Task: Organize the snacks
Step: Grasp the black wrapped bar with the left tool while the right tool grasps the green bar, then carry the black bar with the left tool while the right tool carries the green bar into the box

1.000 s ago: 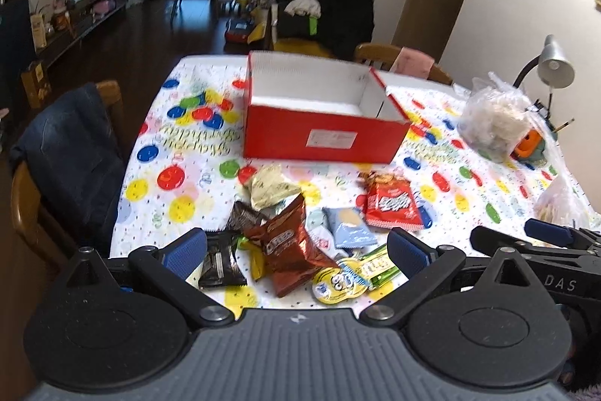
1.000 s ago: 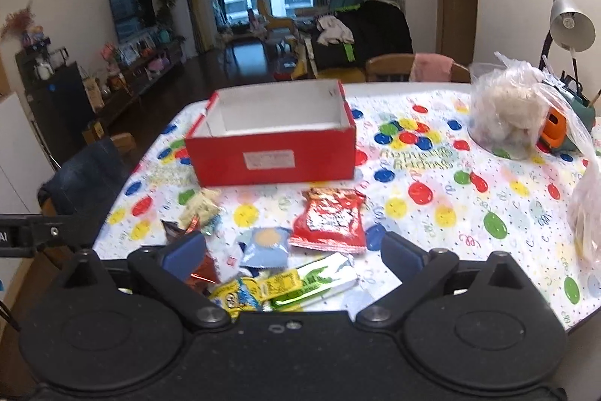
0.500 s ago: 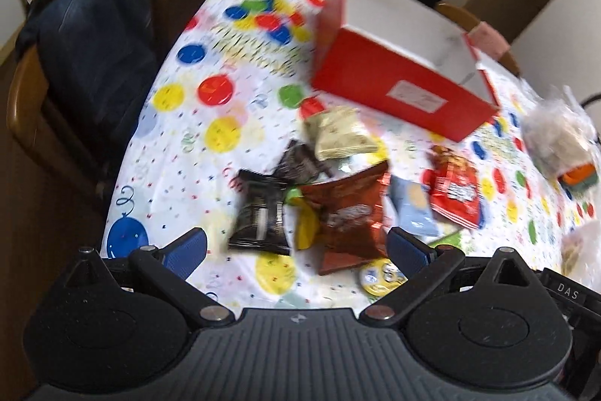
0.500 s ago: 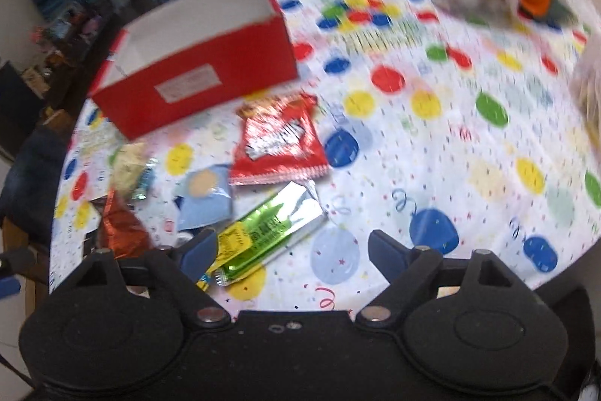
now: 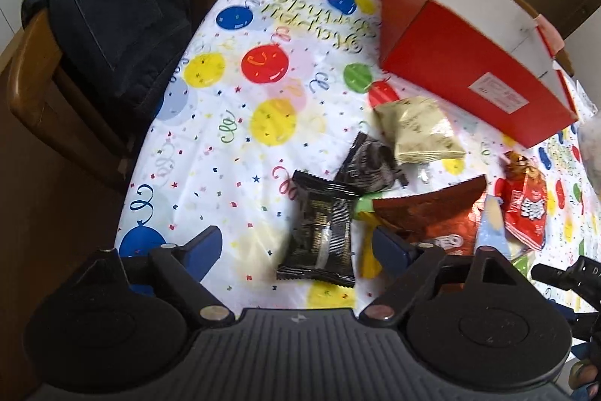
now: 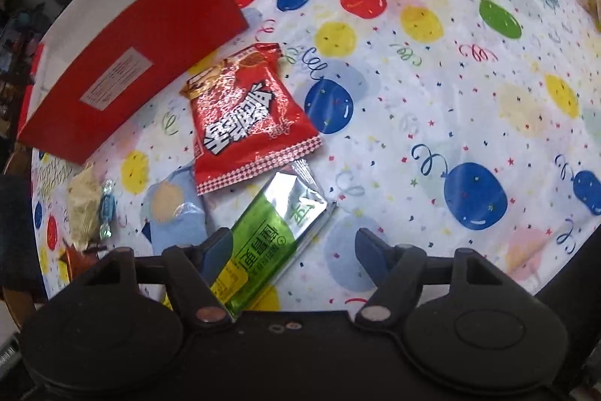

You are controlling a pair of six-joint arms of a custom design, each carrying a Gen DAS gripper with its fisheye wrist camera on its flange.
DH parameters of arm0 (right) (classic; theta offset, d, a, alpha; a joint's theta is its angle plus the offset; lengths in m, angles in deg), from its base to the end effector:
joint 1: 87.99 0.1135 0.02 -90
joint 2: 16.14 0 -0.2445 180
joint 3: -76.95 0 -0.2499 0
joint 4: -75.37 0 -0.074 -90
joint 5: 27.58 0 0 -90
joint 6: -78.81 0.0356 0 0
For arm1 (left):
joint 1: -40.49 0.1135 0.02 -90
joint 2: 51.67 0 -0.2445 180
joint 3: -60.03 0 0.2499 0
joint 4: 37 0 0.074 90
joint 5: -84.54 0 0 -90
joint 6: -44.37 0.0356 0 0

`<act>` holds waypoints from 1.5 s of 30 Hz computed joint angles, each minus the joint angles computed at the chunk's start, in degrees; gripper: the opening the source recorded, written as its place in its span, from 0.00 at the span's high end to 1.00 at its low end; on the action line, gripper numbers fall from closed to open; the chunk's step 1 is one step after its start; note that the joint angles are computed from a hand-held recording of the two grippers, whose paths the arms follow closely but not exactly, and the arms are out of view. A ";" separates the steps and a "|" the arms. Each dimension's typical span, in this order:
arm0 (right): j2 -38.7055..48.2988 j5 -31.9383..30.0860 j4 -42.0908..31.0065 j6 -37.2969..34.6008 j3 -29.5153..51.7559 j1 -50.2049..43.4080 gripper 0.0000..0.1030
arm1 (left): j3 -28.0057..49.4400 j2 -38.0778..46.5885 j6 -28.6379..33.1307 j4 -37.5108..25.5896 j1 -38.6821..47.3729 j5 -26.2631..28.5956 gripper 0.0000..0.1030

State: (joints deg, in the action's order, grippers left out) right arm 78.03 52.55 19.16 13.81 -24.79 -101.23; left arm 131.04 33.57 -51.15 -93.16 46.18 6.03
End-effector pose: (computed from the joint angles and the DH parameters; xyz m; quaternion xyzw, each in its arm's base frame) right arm 0.3047 -0.0654 0.1850 0.3097 0.9343 0.1004 0.1453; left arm 0.2778 0.0206 0.1932 -0.0788 0.9774 -0.0984 0.1696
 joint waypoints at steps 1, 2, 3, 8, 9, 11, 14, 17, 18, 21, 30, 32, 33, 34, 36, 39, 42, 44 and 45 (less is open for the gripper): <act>1.05 0.49 -0.16 0.10 0.78 0.55 0.30 | 0.06 0.64 0.04 0.34 -0.05 -0.34 0.15; 2.11 0.86 -0.36 0.53 1.53 1.08 0.30 | 0.16 1.30 0.20 0.59 -0.06 -0.39 0.15; 3.00 1.07 -0.39 1.45 2.09 1.41 0.30 | 0.13 1.83 0.30 1.06 -0.08 -0.12 0.16; 5.82 2.59 -0.29 2.53 4.19 3.11 0.31 | 0.37 3.54 0.42 2.82 -1.05 -0.80 0.16; 6.31 3.09 -0.41 2.64 4.54 3.40 0.31 | 0.60 4.15 0.39 3.17 -1.36 -1.24 0.16; 7.31 3.21 -0.55 3.20 5.21 3.61 0.31 | 0.90 5.13 0.39 3.58 -1.99 -1.57 0.16; 8.65 4.60 -0.55 2.53 6.29 4.60 0.31 | 1.12 6.15 0.46 4.35 -3.55 -2.53 0.16; 9.34 6.25 -0.56 1.26 6.76 5.66 0.30 | 1.24 6.98 0.57 4.90 -5.05 -3.92 0.22; 9.48 6.80 -0.64 0.79 6.91 6.04 0.30 | 1.21 7.32 0.58 5.09 -5.42 -4.24 0.24; 9.33 8.46 -0.20 -0.66 6.62 7.01 0.31 | 0.93 8.02 0.68 5.69 -6.20 -5.21 0.27; 6.73 8.87 1.94 -4.70 4.09 5.61 0.39 | -0.76 7.27 1.05 7.96 -7.73 -7.24 0.38; 5.30 8.39 3.24 -4.07 2.09 4.70 0.44 | -1.24 6.66 1.07 8.24 -7.80 -6.72 0.44; 4.66 7.68 3.59 -3.76 1.32 3.91 0.46 | -1.41 6.44 0.99 8.27 -7.70 -6.31 0.48; 4.25 6.61 4.20 -3.21 0.61 2.99 0.47 | -1.68 6.11 1.00 8.33 -7.51 -5.80 0.50; 3.03 4.37 5.61 -2.07 -1.21 1.01 0.50 | -2.08 5.74 0.93 8.63 -7.37 -5.17 0.59; 1.13 2.10 7.74 -0.68 -3.83 -1.09 0.51 | -2.61 5.18 0.69 8.80 -6.99 -4.64 0.62; -1.59 0.93 10.12 -0.02 -6.57 -2.47 0.51 | -3.54 3.84 0.48 9.06 -6.42 -4.32 0.65; -3.51 0.37 11.35 -0.35 -7.87 -3.09 0.52 | -3.95 2.76 0.45 8.70 -5.87 -3.80 0.67; -4.60 0.14 11.85 -0.62 -8.44 -3.30 0.55 | -4.00 2.28 0.39 8.39 -5.67 -3.56 0.67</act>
